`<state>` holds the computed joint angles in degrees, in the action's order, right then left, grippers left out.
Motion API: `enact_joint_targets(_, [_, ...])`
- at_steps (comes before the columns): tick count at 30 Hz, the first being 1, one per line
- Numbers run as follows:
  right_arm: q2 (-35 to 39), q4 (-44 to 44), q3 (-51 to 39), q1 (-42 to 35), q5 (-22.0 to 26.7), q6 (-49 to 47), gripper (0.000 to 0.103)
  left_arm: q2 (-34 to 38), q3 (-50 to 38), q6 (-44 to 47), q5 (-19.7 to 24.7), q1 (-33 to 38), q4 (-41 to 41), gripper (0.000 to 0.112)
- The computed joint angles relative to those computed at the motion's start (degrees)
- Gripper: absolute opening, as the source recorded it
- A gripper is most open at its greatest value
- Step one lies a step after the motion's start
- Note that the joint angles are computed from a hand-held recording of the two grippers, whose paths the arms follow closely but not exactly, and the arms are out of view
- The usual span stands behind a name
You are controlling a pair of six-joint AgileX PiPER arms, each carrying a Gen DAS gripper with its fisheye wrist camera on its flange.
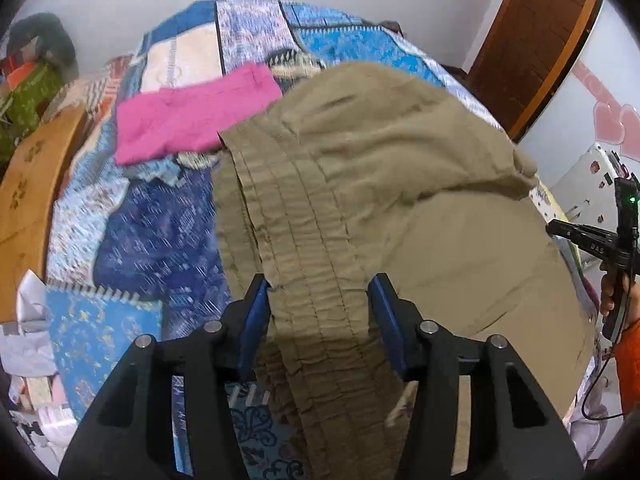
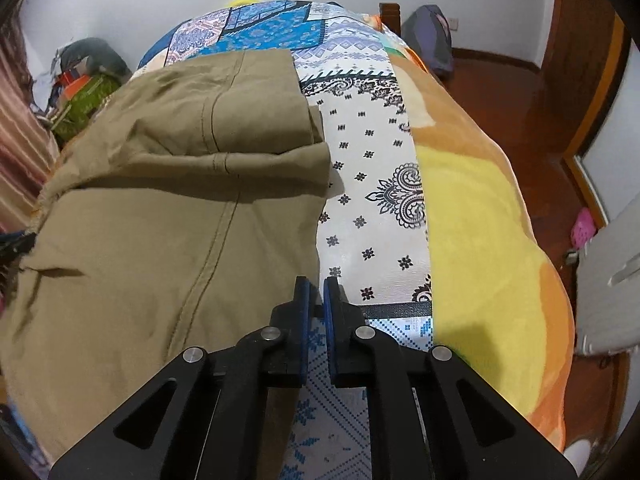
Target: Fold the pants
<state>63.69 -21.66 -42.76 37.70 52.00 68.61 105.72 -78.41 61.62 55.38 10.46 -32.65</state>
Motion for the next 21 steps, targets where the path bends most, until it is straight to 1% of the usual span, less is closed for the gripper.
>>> enact_joint_targets(1, [-0.2, -1.0, -1.0, 0.0, 0.8, 0.0, 0.01, -0.3, -0.5, -0.3, -0.4, 0.0, -0.2, 0.058])
enact_joint_targets(3, [-0.4, -3.2, -2.4, 0.2, 1.6, 0.9, 0.023, 0.0, -2.3, -1.3, -0.4, 0.2, -1.3, 0.065])
enact_joint_targets(4, [-0.3, -4.2, -3.1, -0.4, 1.3, 0.8, 0.037, 0.7, -3.9, -2.5, -0.2, 0.0, -1.3, 0.066])
enact_joint_targets(5, [-0.1, -5.3, -3.8, -1.2, 0.7, 0.7, 0.047, 1.7, -5.8, -4.1, -0.1, -0.4, -1.0, 0.066])
enact_joint_targets(6, [0.3, -6.1, -4.2, -2.2, -0.1, 0.2, 0.048, 3.2, -8.3, -6.2, 0.0, -1.2, -0.3, 0.066])
enact_joint_targets(8, [2.4, -5.8, -5.8, -5.8, -2.4, -2.8, 0.048, 6.2, -12.8, -9.0, 0.8, -2.2, 0.6, 0.066])
enact_joint_targets(10, [4.5, -4.0, -6.5, -9.9, -5.9, -6.4, 0.048, 10.4, -18.5, -12.1, 2.8, -3.3, 2.0, 0.068])
enact_joint_targets(12, [7.8, -0.1, -7.0, -14.8, -10.7, -12.3, 0.048, 15.0, -24.3, -15.4, 5.5, -4.5, 4.2, 0.073])
enact_joint_targets(14, [10.5, 4.7, -7.4, -18.3, -14.1, -18.0, 0.048, 18.6, -28.3, -18.4, 6.9, -5.4, 6.3, 0.073])
enact_joint_targets(16, [12.6, 9.7, -7.3, -20.3, -17.1, -23.2, 0.048, 21.6, -31.1, -19.7, 9.2, -5.4, 5.8, 0.073])
enact_joint_targets(17, [14.0, 12.4, -7.6, -21.5, -18.5, -26.5, 0.046, 22.6, -32.0, -20.4, 9.9, -5.5, 5.7, 0.073])
enact_joint_targets(18, [15.0, 13.6, -8.0, -21.6, -19.4, -28.1, 0.037, 22.8, -31.7, -20.1, 9.7, -5.5, 5.5, 0.073])
enact_joint_targets(19, [15.0, 13.4, -7.8, -20.9, -19.5, -28.4, 0.033, 22.3, -30.4, -19.6, 8.6, -5.8, 5.4, 0.074])
enact_joint_targets(21, [16.2, 7.1, -9.0, -18.7, -18.4, -24.3, 0.018, 20.0, -26.1, -16.8, 4.2, -6.4, 5.1, 0.073])
